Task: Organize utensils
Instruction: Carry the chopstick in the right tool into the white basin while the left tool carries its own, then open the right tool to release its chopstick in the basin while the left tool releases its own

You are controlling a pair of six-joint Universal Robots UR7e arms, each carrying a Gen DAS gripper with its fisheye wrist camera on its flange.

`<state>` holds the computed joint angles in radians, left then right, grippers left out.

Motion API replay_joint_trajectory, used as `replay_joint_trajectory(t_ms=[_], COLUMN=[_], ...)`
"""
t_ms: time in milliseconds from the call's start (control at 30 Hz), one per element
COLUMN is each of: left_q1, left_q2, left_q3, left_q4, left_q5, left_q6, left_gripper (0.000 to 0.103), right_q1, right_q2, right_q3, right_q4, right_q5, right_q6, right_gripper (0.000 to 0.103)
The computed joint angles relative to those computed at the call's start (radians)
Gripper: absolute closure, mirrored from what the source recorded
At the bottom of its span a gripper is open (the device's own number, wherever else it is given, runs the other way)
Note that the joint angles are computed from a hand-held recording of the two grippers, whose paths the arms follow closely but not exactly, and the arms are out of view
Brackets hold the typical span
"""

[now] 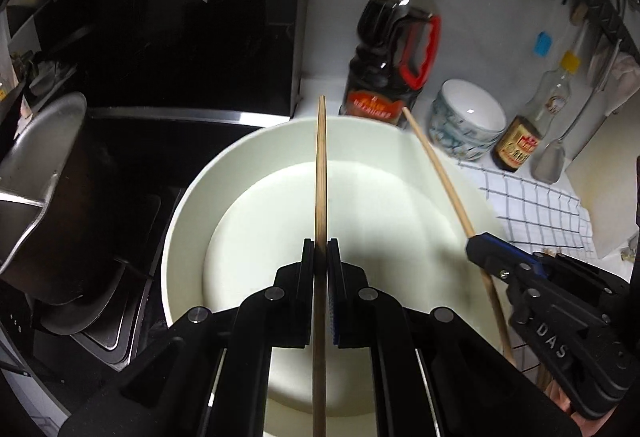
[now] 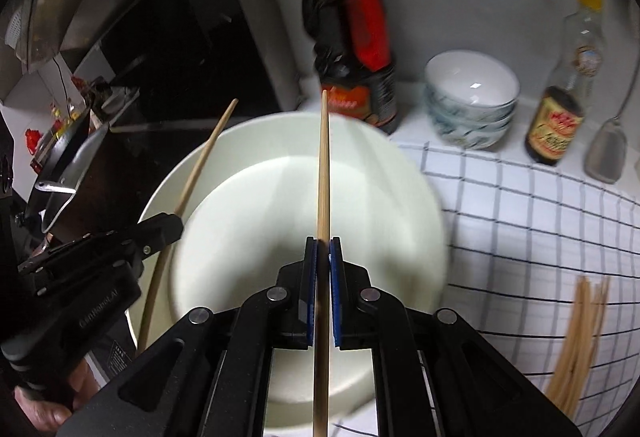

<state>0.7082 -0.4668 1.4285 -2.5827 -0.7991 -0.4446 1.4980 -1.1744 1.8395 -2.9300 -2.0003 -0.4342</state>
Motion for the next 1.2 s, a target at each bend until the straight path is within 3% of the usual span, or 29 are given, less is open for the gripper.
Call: replay_joint_trajectory(t_ms=[467,933,1033,1167,1200], left_q1=[0.064,0.083,0.084,0.08,0.078], left_q2=[0.05,0.072,0.074,0.07,0.07], left_q3=[-0.079,-0.109,-0.113,-0.105,-0.103], left_q4=[0.12,0.194,0.199,0.179,0.174], left_q5=[-0.063,-0.084,-0.085,-0.07,-0.067], left_q6=[-0.003,-0.026,-0.03,-0.03,-0.03], left_gripper=[0.096,0.095,0.089,0.063,0.061], right_q1=[-0.015,-0.034,-0.031,-0.029,-0.028], right_q2=[0.087,0.112,0.113,0.109,0.107], right_q3=[-0.07,-0.089,-0.09,-0.083,-0.082], right_q4=[0.116,0.17,0.17,0.151,0.149], right_q5=[-0.079,-0.11,-0.118,-0.123,-0.123], right_q6=[0.098,0.118,0.111,0.095,0.095], right_gripper=[0.097,0.097,0.097,0.096,0.096])
